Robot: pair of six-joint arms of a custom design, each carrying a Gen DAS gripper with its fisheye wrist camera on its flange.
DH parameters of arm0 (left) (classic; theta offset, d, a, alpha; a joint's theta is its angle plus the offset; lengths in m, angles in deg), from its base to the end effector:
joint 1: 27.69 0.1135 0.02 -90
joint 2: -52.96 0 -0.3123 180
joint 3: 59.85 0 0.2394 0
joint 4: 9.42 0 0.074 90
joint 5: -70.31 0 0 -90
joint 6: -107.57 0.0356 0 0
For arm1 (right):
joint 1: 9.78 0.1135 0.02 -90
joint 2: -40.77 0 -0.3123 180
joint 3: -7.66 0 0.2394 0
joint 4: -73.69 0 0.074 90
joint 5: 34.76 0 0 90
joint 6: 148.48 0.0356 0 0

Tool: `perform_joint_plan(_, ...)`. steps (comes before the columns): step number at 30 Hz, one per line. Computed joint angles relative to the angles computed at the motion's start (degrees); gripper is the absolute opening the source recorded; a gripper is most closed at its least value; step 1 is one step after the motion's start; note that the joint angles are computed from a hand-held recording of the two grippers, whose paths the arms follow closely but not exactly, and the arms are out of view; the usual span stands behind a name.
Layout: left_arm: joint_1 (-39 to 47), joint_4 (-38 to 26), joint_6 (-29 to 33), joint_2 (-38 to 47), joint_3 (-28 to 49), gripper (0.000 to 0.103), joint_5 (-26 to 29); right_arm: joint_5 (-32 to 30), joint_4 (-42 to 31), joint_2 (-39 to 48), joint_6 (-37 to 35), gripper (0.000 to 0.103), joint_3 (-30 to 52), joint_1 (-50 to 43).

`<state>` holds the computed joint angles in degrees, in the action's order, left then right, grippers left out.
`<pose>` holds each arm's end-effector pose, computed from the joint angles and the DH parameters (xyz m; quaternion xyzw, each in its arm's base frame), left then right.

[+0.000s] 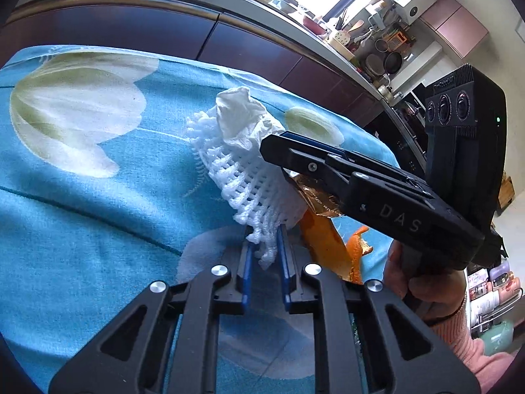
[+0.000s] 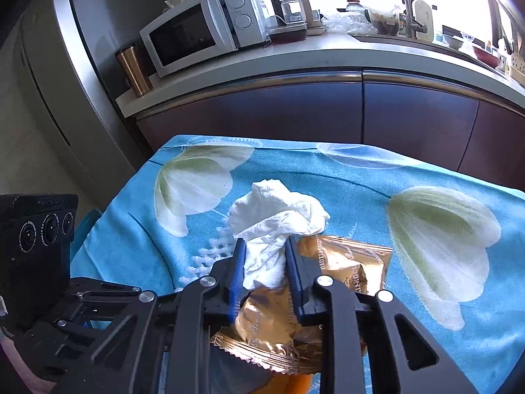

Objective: Collect trash
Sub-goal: 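Grasp the long white foam net with the left tool while the right tool grasps the white tissue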

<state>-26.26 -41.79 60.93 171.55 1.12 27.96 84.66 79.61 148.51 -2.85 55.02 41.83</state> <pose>0.2982 -0.0189 0.0876 0.3273 0.8542 -0.3734 0.1540 0.1966 0.2200 0.1174 0.1098 0.9178 0.0942 0.3698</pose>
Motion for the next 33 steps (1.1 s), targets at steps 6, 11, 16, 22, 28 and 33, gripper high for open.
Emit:
perform_joint_plan(6,3.78,-1.72,4.17,-1.83,-0.90,0.010,1.81,1.66,1.64,-1.48,1.48,0.009,-2.08,1.42)
perform_joint_plan(11,7.76,-4.00,8.15,-4.06,-1.32,0.010,2.15,3.58,2.64,-3.28,2.59,0.008,-3.24,3.51)
perform_joint_plan(16,13.35,-7.91,14.57,-6.27,-1.62,0.010,1.96,5.36,2.67,-4.40,2.95,0.008,-3.00,5.82)
perform_joint_plan(22,20.87,-13.91,23.05,-7.69,-0.21,0.010,1.99,6.81,2.78,-4.53,3.13,0.008,-1.74,8.37)
perform_joint_plan(28,27.30,-20.25,30.67,-5.88,2.69,0.010,1.12,8.05,3.81,-4.22,3.45,0.008,-1.04,10.58)
perform_joint_plan(33,31.95,-23.43,35.98,-4.44,4.27,0.010,0.30,9.14,4.40,-4.15,3.54,0.008,-0.38,12.61)
